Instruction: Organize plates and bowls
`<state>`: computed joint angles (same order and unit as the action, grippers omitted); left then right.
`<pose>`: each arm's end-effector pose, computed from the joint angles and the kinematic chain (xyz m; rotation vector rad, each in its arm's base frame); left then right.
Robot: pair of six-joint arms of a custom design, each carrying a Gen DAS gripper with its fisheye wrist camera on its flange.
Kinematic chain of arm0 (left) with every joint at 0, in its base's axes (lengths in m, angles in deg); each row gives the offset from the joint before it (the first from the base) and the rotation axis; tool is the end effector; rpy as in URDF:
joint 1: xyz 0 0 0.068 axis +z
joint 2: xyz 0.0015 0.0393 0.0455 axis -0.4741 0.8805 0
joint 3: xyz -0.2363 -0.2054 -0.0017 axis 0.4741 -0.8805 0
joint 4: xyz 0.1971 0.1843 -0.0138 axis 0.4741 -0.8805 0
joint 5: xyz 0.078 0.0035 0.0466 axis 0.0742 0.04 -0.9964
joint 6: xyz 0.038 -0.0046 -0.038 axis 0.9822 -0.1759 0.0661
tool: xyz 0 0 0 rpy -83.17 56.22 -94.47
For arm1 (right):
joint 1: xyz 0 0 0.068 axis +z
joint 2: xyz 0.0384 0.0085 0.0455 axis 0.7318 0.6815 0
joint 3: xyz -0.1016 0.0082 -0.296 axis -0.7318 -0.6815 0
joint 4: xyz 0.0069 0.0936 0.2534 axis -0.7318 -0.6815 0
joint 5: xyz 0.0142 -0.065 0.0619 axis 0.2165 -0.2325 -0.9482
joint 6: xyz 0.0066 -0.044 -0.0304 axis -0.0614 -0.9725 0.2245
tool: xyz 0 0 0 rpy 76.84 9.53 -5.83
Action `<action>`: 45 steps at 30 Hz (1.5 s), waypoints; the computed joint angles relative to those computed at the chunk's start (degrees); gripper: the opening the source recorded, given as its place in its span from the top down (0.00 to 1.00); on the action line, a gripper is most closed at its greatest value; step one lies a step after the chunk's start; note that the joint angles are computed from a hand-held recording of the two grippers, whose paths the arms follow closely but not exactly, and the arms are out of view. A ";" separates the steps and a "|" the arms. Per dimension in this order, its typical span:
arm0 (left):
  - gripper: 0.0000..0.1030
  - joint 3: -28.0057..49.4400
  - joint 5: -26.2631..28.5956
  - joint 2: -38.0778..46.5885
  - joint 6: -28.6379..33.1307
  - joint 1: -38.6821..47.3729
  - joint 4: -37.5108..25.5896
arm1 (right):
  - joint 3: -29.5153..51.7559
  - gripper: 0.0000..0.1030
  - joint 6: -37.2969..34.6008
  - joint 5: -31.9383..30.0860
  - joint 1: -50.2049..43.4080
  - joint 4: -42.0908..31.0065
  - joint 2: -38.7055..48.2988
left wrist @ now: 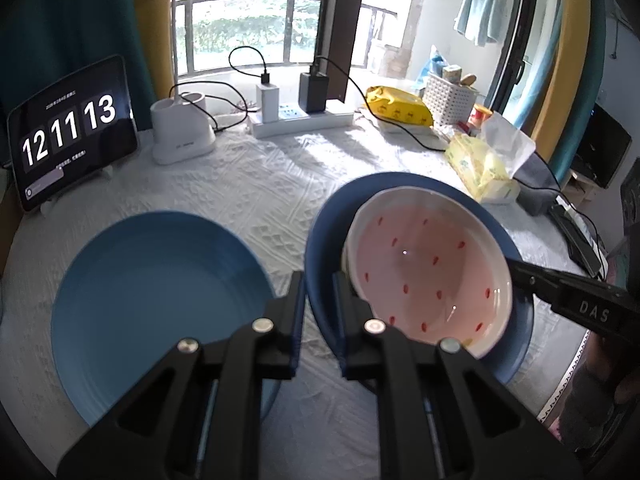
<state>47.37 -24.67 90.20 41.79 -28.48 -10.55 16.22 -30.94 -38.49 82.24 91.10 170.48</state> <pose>0.2732 -0.0092 0.1500 0.2212 2.3908 -0.2479 0.2397 0.1642 0.1406 0.0727 2.3926 0.4703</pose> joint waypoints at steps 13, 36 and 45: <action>0.88 -0.79 -0.44 -1.87 0.06 -0.70 -0.21 | 0.49 0.87 -0.29 1.04 0.11 -2.26 -1.31; 0.88 -0.70 2.10 -7.55 0.11 -0.29 -2.53 | 1.43 0.87 -1.66 5.77 1.49 -8.82 -9.38; 0.88 -0.53 4.14 -9.99 0.71 2.70 -3.84 | 3.61 0.87 -2.02 7.77 3.55 -11.24 -10.67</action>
